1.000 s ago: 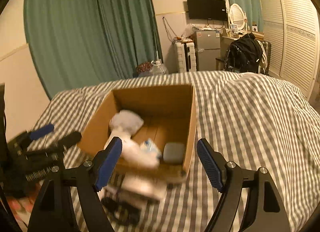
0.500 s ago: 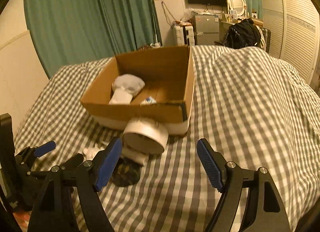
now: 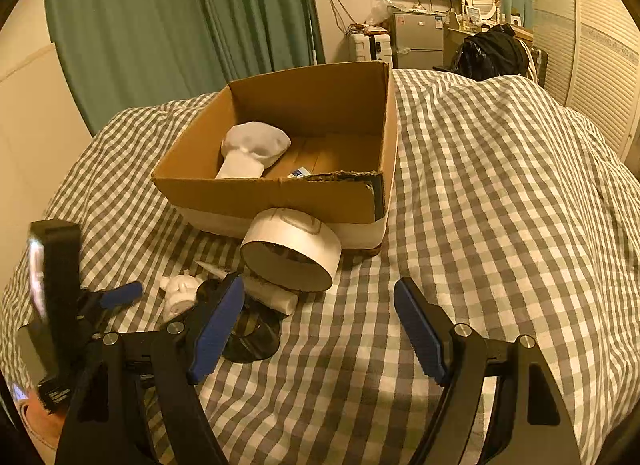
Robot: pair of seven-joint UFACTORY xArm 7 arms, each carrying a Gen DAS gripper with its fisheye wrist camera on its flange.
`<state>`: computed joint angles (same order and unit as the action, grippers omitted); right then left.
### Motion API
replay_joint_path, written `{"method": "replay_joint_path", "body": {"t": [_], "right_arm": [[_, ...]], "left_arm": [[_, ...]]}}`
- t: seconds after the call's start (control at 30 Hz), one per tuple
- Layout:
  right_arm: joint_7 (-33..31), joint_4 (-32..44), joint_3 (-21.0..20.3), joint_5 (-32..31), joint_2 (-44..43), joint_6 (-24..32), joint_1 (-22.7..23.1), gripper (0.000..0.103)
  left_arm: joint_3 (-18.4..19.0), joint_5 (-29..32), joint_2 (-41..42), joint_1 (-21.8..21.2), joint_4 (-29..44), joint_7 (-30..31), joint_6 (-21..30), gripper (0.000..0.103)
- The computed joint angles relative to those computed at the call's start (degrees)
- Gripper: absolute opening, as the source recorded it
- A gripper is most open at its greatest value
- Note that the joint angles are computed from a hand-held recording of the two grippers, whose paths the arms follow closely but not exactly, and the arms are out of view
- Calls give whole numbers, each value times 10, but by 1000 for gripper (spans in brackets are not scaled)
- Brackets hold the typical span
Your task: Organize objects
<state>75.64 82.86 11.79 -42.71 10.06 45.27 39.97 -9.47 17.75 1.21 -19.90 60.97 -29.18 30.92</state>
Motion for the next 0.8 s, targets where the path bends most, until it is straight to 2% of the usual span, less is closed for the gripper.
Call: {"method": "replay_joint_path", "body": {"t": [0.03, 0.07, 0.1, 0.37, 0.5, 0.67, 0.8], "right_arm": [[-1, 0, 0, 0, 1, 0, 0, 77], [-1, 1, 0, 1, 1, 1, 0, 77], [-2, 2, 0, 2, 2, 3, 1, 77], [-10, 11, 0, -1, 10, 12, 8, 77], [-23, 21, 0, 1, 19, 15, 14, 77], [-59, 37, 1, 20, 40, 1, 22, 77], [-123, 84, -3, 49, 83, 20, 38, 77]], "left_arm": [[-1, -12, 9, 0, 7, 10, 1, 80], [-1, -21, 15, 0, 11, 20, 0, 65], [-1, -26, 19, -2, 14, 28, 0, 60], [-1, 8, -36, -2, -32, -3, -28, 60], [-20, 72, -110, 20, -76, -57, -27, 60], [-24, 45, -165, 44, -108, -45, -38, 60], [-36, 41, -176, 58, -112, -33, -23, 60]]}}
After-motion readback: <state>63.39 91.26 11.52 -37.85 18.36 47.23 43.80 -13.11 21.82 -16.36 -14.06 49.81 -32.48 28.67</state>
